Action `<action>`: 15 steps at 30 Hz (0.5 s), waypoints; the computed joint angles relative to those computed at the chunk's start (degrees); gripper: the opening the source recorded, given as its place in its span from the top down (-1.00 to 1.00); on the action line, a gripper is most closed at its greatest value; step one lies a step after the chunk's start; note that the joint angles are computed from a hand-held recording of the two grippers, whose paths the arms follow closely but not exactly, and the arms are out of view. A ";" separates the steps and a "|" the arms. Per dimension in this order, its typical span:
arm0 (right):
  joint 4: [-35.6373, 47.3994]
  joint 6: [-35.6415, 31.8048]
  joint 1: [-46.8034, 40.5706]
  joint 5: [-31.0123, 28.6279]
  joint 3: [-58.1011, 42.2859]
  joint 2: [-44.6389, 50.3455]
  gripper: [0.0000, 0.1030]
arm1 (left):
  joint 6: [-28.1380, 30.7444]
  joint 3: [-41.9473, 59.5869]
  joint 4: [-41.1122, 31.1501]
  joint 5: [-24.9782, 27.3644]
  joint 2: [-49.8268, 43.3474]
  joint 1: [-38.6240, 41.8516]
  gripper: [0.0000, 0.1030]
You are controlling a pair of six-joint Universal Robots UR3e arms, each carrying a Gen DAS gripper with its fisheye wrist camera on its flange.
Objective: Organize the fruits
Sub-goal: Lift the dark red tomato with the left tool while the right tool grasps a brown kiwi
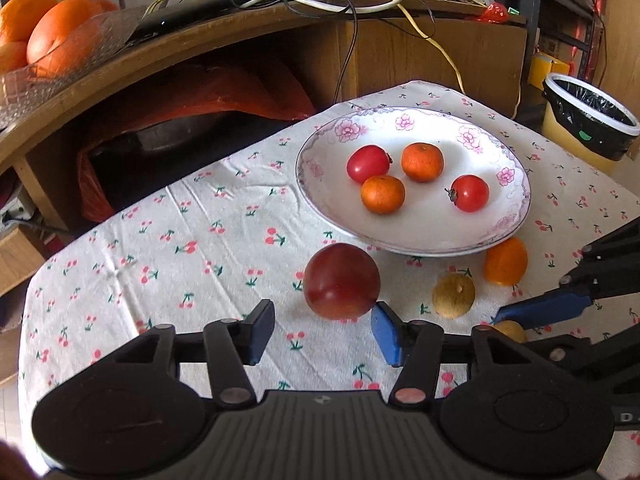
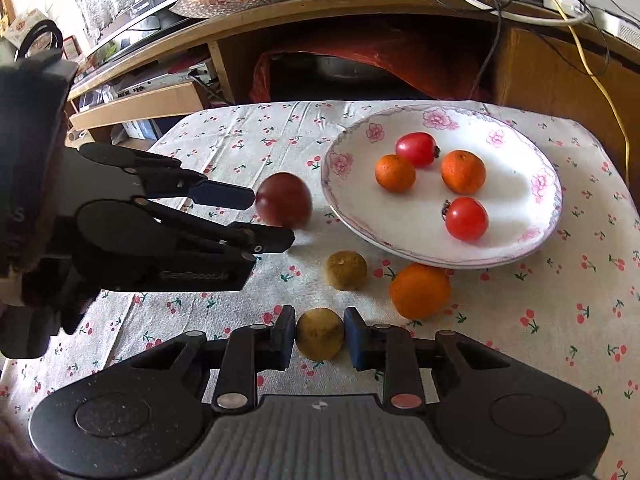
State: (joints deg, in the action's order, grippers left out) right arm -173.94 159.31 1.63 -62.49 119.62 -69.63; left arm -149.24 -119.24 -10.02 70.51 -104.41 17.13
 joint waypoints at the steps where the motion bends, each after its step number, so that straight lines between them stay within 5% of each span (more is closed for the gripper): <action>1: 0.42 0.09 -0.34 0.32 0.08 -0.29 0.57 | -0.06 0.33 0.47 0.17 -0.33 -0.34 -0.21; 13: 1.24 0.64 -2.38 2.26 1.31 -1.77 0.57 | -2.70 3.62 5.49 0.58 -5.73 -1.75 -0.22; 15: 1.51 0.47 -2.87 2.72 1.59 -2.13 0.57 | -3.10 4.05 4.65 0.05 -5.89 -1.75 -0.05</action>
State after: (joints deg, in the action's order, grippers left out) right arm -172.42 159.78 -1.24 -59.77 121.20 -71.76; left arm -152.34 -115.19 -5.37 70.55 -110.30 15.38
